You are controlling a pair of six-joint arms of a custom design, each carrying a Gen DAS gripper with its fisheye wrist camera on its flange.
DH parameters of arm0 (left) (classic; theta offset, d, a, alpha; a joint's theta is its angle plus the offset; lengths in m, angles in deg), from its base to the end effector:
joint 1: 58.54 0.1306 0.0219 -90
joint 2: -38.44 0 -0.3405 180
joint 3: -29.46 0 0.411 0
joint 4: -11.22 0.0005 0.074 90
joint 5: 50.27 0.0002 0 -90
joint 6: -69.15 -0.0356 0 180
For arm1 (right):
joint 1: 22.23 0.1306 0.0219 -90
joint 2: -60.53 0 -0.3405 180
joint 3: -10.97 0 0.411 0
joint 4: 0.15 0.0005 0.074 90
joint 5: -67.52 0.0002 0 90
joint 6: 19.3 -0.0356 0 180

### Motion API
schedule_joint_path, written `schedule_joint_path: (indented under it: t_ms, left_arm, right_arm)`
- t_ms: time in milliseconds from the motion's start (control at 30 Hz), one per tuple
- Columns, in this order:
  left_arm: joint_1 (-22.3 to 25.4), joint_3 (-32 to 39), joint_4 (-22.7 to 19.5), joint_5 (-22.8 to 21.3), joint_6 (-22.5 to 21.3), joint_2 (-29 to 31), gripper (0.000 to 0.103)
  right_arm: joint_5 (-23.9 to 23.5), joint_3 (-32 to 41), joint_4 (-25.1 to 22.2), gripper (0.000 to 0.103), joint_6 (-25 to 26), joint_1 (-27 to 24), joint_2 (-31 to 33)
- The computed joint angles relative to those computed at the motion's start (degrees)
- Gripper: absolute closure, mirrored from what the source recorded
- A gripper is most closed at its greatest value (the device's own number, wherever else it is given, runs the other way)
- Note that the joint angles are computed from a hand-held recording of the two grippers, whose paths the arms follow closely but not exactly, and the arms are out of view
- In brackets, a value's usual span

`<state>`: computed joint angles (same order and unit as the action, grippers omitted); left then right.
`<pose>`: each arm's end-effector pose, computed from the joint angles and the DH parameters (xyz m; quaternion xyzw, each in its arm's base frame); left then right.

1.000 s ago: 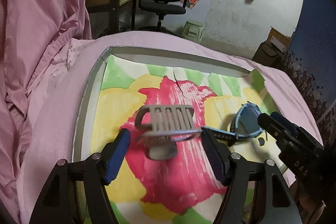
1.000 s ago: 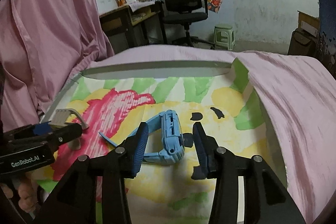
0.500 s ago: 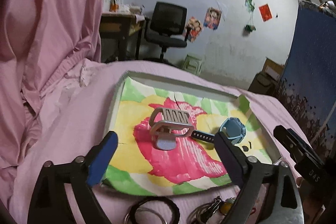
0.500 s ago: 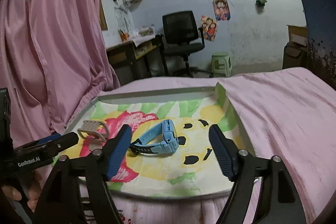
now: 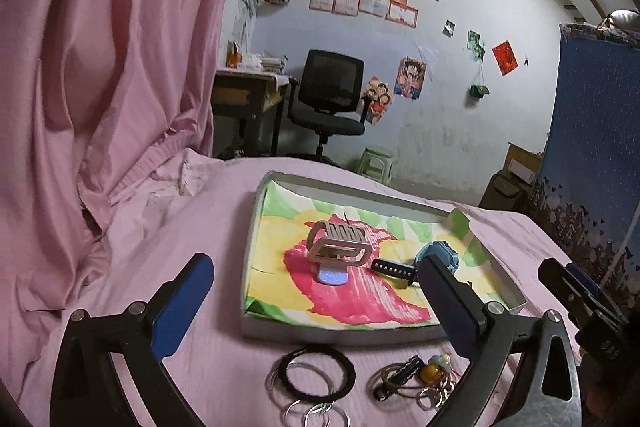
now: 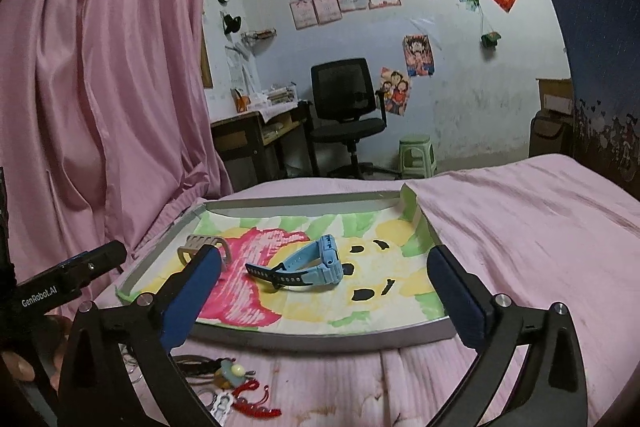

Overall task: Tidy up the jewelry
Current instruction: 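Open both tools to release clip and watch in the tray, withdraw, then grasp a silver ring with the left tool while the right tool grasps the white key fob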

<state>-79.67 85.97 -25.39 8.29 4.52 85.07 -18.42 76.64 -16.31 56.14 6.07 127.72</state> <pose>0.2734 -0.0863 0.4015 -0.1723 0.8137 0.0126 0.5549 0.3581 0.1894 0.4001 -0.0758 0.8036 0.1888 0.5594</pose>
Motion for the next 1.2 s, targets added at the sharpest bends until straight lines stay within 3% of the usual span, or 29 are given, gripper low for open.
schedule_joint_path:
  t_ms: [400, 800, 967, 1200]
  left_arm:
    - [-7.6, -4.1, -2.4, -8.9, -2.2, -8.7, 0.000]
    - [-12.4, -6.4, -9.5, -13.8, 0.5, -15.0, 0.000]
    - [-12.5, -6.6, -13.3, -13.1, 2.3, -15.8, 0.000]
    - [-8.8, -6.7, -18.3, -6.8, 3.6, -15.8, 0.000]
  right_arm:
    - [3.8, -4.4, -0.6, 0.002, 3.1, 3.7, -7.7]
    - [5.9, -6.5, -4.7, 0.002, 5.5, 7.4, -12.9]
    - [6.1, -7.2, -6.9, 0.002, 6.1, 8.3, -14.0]
    - [4.8, -7.0, -9.5, 0.002, 6.4, 8.6, -13.6]
